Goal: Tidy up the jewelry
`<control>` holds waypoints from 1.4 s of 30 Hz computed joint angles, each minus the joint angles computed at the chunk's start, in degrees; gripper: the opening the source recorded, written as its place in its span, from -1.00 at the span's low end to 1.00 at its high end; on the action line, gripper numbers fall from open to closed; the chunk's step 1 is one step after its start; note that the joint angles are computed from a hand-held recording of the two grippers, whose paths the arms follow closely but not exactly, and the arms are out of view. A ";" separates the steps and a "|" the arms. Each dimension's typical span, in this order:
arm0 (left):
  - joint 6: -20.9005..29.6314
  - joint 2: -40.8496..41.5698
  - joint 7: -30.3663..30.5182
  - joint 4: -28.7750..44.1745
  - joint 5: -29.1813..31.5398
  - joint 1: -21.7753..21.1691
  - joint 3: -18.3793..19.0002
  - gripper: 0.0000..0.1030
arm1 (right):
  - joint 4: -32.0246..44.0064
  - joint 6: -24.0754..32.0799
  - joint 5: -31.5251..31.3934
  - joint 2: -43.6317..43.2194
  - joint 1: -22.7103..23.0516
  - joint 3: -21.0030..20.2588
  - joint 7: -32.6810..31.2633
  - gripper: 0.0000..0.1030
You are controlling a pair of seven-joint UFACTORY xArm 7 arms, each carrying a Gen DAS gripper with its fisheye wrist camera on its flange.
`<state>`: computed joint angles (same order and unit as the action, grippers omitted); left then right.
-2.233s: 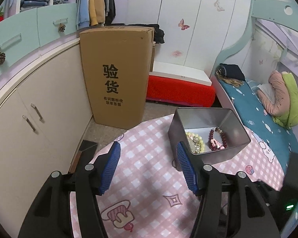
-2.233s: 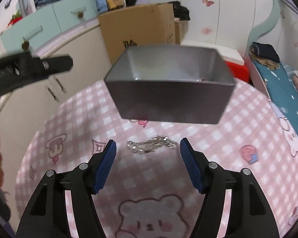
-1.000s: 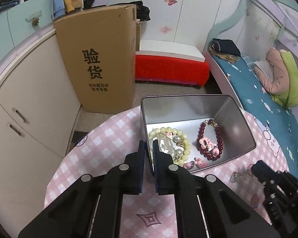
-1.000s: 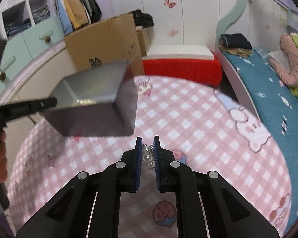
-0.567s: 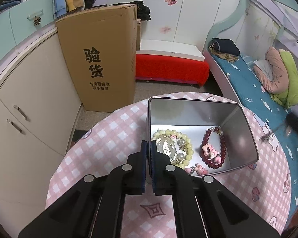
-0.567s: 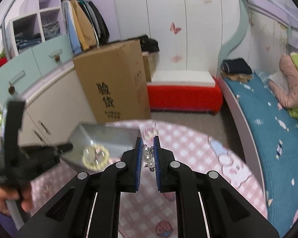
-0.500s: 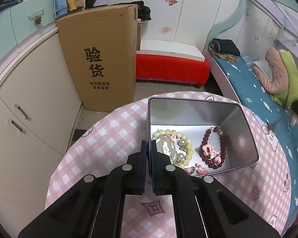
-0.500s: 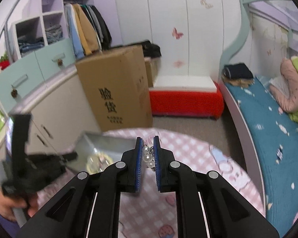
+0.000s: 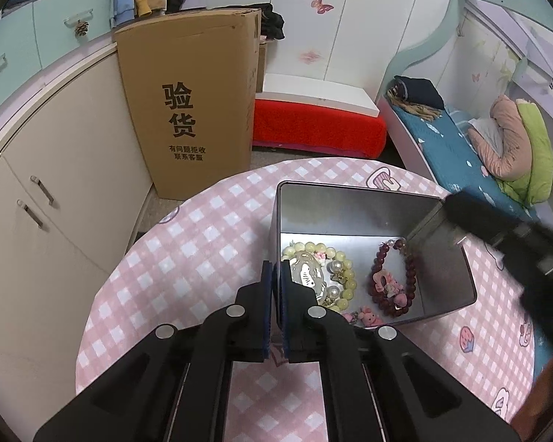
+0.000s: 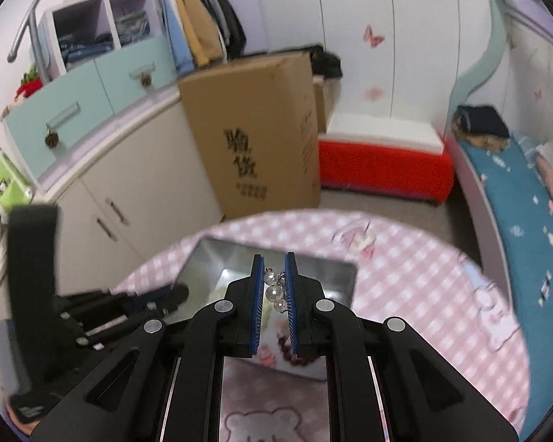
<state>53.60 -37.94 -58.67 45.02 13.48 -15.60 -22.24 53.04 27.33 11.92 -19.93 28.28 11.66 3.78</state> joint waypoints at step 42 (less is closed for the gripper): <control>8.25 -13.89 -3.86 4.54 6.26 2.73 -11.91 0.57 | -14.25 2.28 -7.03 -26.55 -2.21 2.24 10.42 0.63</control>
<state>61.85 -51.83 -62.54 49.56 19.74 -12.87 -34.15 38.78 29.61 4.89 -46.48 26.07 13.91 14.20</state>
